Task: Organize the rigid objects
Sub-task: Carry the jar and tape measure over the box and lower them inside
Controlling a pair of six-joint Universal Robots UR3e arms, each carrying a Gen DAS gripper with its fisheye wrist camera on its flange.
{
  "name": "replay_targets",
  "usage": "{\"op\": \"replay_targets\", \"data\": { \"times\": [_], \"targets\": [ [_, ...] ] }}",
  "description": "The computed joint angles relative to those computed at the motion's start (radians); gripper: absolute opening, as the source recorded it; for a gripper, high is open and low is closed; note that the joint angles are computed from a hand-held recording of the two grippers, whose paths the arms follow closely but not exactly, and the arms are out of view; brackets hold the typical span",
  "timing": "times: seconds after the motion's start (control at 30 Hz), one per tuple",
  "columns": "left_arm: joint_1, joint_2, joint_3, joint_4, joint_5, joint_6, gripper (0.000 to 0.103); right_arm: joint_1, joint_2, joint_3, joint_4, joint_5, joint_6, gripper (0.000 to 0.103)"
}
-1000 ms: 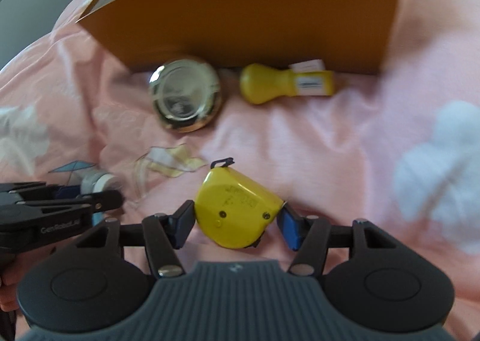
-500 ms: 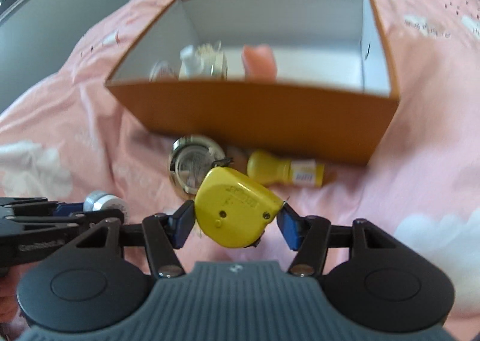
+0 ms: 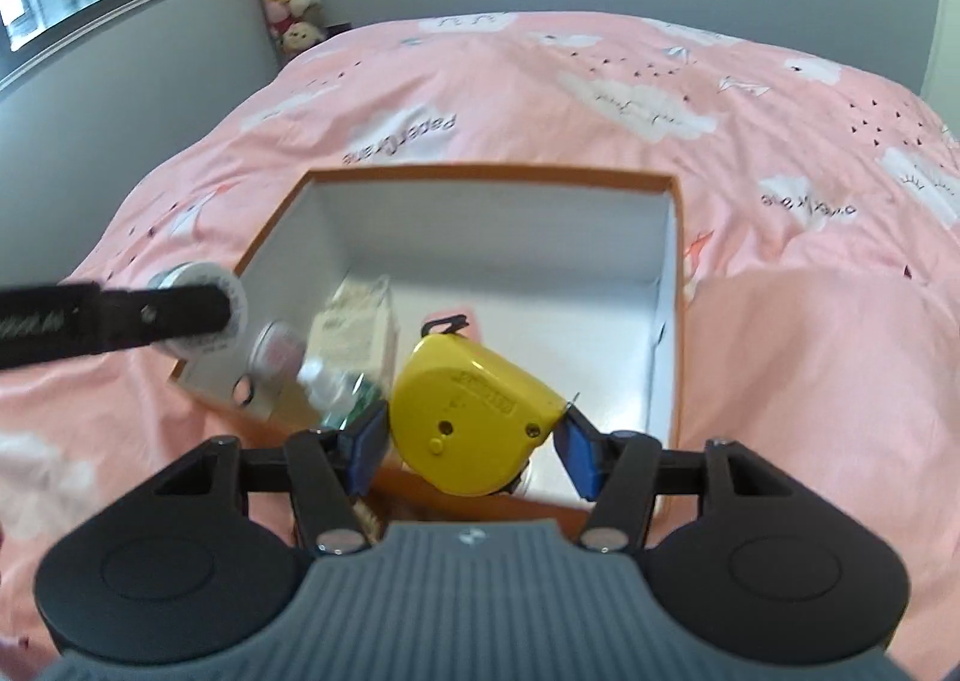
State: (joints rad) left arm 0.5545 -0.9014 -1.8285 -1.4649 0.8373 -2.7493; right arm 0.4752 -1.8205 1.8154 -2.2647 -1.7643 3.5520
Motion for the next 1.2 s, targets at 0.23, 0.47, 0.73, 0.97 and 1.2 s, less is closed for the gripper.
{"op": "replay_targets", "data": {
  "times": [0.23,0.47,0.73,0.97,1.2],
  "targets": [
    [-0.332,-0.324,0.014,0.464,0.264,-0.301,0.038,-0.082,0.151,-0.051,-0.059,-0.025,-0.052,0.059],
    [-0.461,-0.558,0.082,0.586,0.427,-0.329,0.038,-0.125,0.299,-0.117,-0.062,-0.049,-0.127,0.059],
    [-0.534,-0.707,0.163,0.61,0.509,-0.311,0.038,-0.098,0.441,-0.22,-0.07,-0.094,-0.229,0.059],
    [-0.561,-0.763,0.174,0.62,0.534,-0.307,0.038,-0.099,0.498,-0.278,-0.05,-0.082,-0.257,0.059],
    [-0.561,-0.768,0.187,0.593,0.532,-0.297,0.038,-0.122,0.501,-0.281,-0.029,-0.045,-0.245,0.059]
  ]
}}
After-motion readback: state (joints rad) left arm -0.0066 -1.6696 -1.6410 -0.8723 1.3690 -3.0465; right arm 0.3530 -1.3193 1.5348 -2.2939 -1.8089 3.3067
